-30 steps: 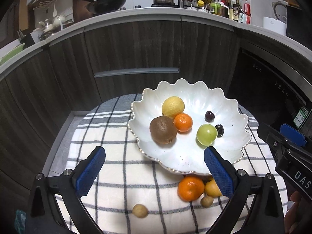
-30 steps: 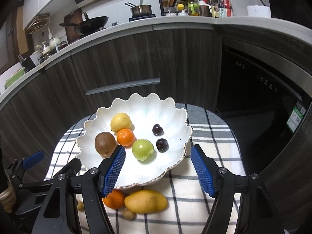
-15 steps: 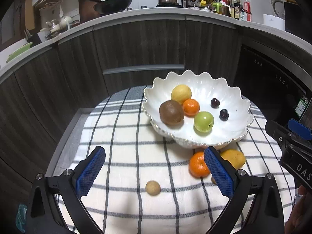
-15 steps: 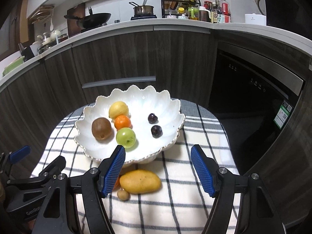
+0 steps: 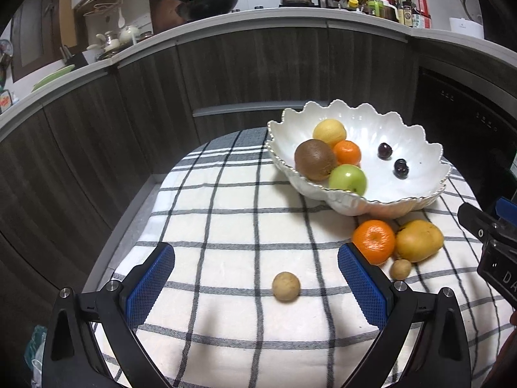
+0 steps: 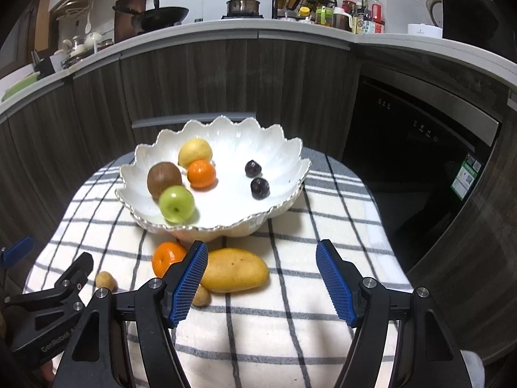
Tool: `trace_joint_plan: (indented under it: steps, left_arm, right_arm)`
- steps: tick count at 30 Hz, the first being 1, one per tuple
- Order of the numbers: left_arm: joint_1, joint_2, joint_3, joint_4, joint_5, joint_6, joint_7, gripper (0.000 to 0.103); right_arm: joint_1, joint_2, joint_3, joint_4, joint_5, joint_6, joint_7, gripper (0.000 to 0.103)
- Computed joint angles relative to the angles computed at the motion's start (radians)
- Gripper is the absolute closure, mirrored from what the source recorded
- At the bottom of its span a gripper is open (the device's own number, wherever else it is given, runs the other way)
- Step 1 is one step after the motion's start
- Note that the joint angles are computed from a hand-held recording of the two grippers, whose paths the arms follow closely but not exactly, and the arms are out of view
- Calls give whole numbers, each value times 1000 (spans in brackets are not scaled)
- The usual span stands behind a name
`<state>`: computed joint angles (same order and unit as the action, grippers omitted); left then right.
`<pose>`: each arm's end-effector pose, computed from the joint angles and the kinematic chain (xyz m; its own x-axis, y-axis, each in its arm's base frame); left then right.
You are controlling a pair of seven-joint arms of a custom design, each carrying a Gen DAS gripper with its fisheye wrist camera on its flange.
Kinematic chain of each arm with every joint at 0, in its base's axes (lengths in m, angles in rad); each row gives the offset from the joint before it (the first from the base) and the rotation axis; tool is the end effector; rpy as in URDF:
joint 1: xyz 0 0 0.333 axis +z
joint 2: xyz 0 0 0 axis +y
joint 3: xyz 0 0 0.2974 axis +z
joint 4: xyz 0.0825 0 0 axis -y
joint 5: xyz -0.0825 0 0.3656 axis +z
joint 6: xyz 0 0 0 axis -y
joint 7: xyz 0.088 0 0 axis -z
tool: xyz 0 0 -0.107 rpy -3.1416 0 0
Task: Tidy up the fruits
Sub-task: 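Withdraw both open tools from the bowl toward the remaining fruits, then grasp the small round brown fruit with the left tool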
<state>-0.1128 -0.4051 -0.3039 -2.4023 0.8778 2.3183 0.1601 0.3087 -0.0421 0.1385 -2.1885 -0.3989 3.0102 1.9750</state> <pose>0.4125 -0.1755 0.4883 0.4915 -0.8643 -0.1066 -0.6025 -0.2492 -0.7582 0.4895 0.2673 0.4960 0.3916 -0.9196 0.0320 -0.5803 -0.2739 -0.7669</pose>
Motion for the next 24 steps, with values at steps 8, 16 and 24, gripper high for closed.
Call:
trace_joint_plan:
  steps: [8, 16, 24]
  left_arm:
    - [1, 11, 2, -44, 28, 15, -65, 1]
    - [2, 44, 27, -48, 8, 64, -37, 15]
    - [-3, 97, 59, -26, -90, 126, 77, 44]
  right_arm:
    - [18, 33, -10, 11, -56, -11, 36, 33]
    - [51, 70, -29, 30, 37, -26, -45, 33]
    - [70, 84, -43, 38, 141, -42, -118, 33]
